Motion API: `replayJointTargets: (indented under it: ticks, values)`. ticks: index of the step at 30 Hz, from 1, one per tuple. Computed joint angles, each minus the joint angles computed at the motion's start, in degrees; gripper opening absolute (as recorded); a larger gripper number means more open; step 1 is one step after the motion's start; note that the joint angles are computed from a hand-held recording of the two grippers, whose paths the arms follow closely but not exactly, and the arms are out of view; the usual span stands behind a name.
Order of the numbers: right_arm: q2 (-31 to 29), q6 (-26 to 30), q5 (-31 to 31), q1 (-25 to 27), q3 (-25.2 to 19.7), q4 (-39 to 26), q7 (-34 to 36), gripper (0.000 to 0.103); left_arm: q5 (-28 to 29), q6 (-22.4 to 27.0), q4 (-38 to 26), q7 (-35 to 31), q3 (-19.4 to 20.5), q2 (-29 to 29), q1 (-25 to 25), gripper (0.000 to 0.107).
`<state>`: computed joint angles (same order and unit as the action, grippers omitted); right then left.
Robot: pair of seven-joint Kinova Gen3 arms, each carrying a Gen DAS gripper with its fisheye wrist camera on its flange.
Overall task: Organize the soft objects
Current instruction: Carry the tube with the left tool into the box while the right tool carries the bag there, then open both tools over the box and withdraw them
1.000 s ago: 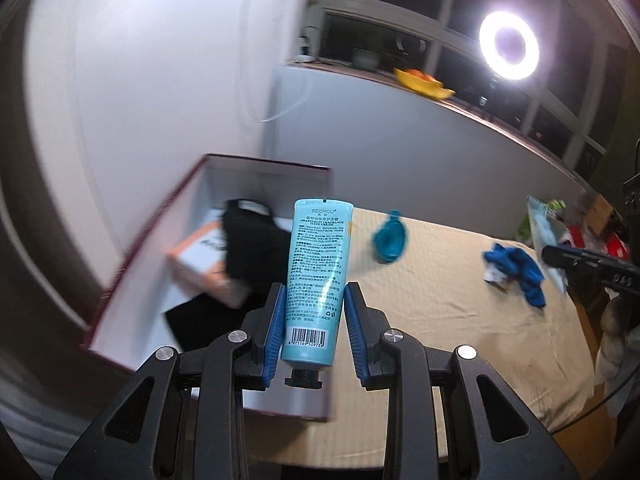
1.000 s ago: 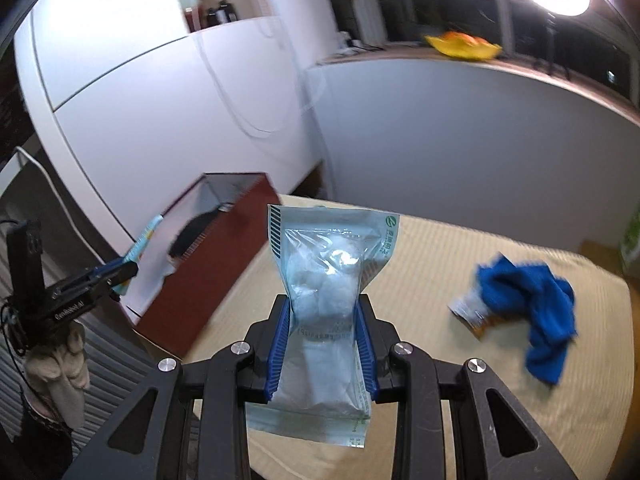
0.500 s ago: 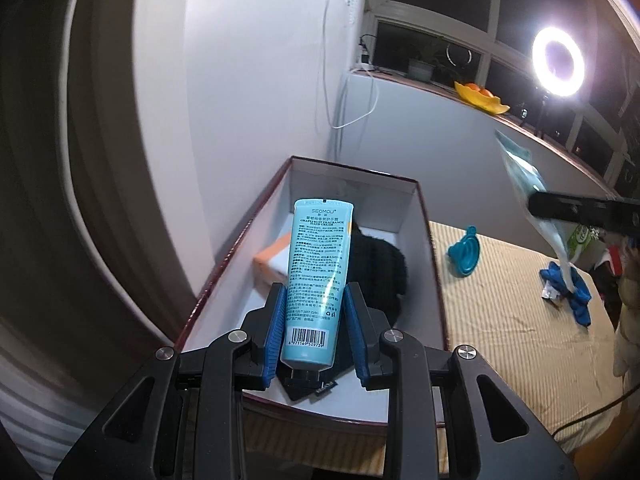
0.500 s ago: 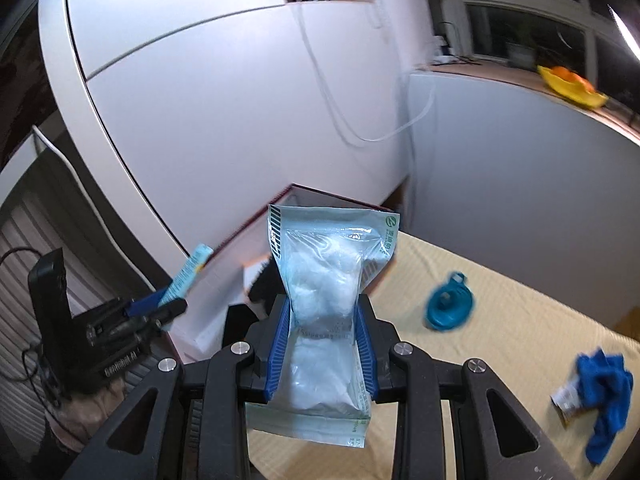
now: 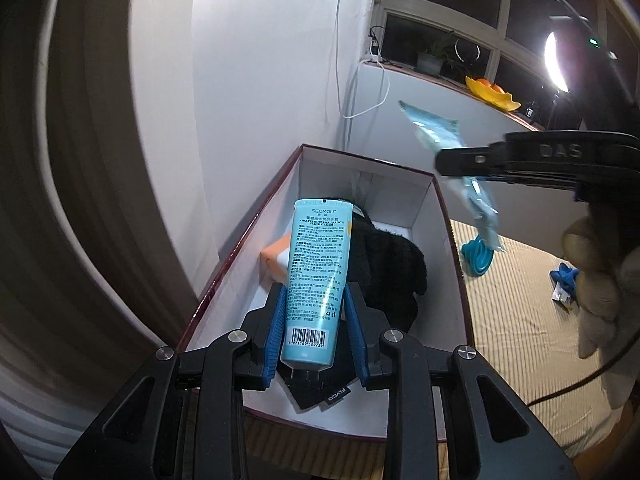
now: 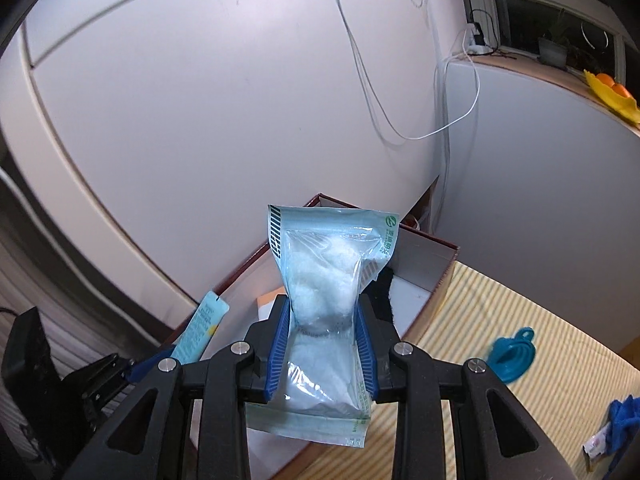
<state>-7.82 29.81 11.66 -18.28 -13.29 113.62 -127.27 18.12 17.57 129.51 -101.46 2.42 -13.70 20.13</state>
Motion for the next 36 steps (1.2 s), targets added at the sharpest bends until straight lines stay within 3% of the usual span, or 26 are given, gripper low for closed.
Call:
replayJointTargets:
  ticks: [7,12,16,18,20,36]
  values:
    - [4.8,-0.9,-3.8,-0.7,2.8,-2.5,3.4,0.03,0.1,-0.4,-0.7,0.0,0.1,1.5,-0.1,0.028]
    - [6.5,-0.8,-1.8,-1.3,3.2,-3.4,1.4,0.035,0.1,-0.3,-0.9,0.0,0.3,1.8,-0.5,0.028]
    - [6.7,-0.7,-0.6,-1.6,3.4,-3.6,0.2,0.057,-1.2,0.2,-1.4,1.2,1.8,2.1,-1.7,0.03]
    - [6.4,-0.7,1.5,-1.8,3.3,-3.4,-1.9,0.062,-2.2,-0.2,-1.3,2.4,2.9,1.9,-2.4,0.044]
    - [6.4,0.7,1.6,-1.9,3.3,-3.9,-2.2,0.064,-3.3,-0.6,-1.1,4.1,3.7,1.5,-2.9,0.061]
    - [-0.7,0.2,-0.1,0.7,1.9,1.1,-1.9,0.065,-1.4,-0.4,-0.2,4.4,0.9,-1.1,1.2,0.062]
